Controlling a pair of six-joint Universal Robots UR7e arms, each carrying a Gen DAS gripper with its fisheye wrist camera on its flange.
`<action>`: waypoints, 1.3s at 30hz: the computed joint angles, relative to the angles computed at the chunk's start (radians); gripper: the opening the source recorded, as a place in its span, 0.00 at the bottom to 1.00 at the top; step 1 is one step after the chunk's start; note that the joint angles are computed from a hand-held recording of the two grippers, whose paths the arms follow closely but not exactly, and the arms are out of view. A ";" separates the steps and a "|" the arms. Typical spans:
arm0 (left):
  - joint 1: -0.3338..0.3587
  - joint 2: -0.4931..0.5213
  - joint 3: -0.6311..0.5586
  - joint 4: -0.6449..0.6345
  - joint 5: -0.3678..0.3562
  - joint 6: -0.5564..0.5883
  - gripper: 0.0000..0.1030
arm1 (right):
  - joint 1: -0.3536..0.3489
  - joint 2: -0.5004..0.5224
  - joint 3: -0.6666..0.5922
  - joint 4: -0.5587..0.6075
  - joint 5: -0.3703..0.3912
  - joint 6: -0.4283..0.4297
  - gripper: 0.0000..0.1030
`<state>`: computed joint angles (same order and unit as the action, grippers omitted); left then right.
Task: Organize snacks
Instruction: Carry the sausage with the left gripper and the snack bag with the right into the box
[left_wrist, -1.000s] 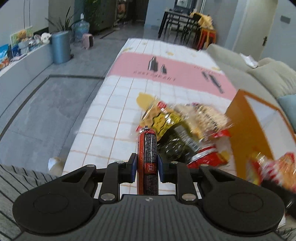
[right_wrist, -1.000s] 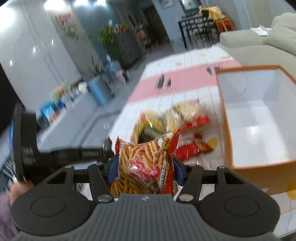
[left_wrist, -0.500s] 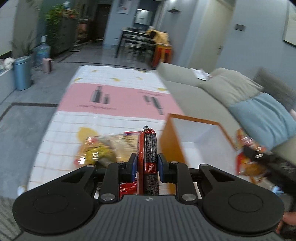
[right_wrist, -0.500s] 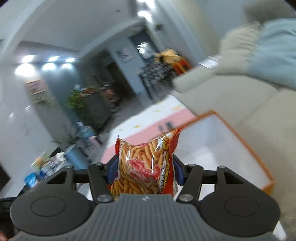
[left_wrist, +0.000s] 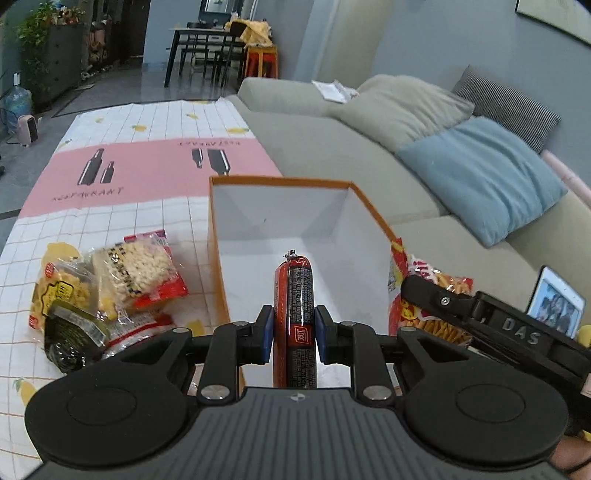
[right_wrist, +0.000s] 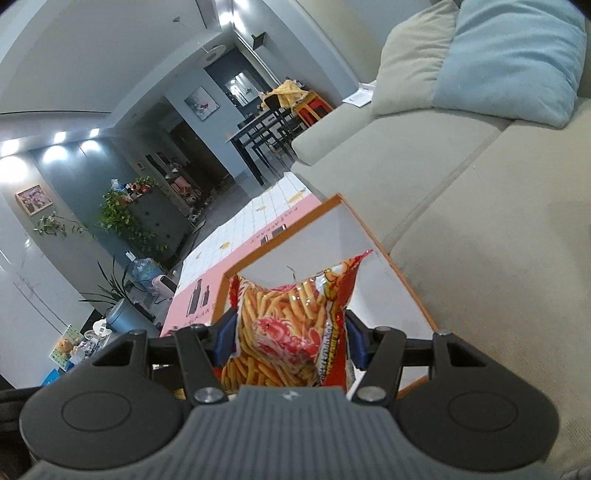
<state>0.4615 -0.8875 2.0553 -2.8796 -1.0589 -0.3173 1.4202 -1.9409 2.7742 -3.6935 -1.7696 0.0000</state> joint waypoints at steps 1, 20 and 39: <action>-0.002 0.006 -0.002 0.011 0.008 -0.006 0.25 | -0.005 -0.006 0.002 0.005 0.003 0.001 0.56; -0.016 0.022 0.018 -0.019 0.074 0.001 0.53 | 0.065 0.067 -0.050 0.056 -0.095 -0.028 0.56; 0.003 -0.089 0.076 -0.078 0.167 0.001 0.59 | 0.201 0.247 -0.127 0.064 -0.328 -0.180 0.57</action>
<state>0.4642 -0.9763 2.1312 -2.9578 -0.8918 -0.3168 1.6217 -1.6941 2.6472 -3.6299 -2.0971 -0.1803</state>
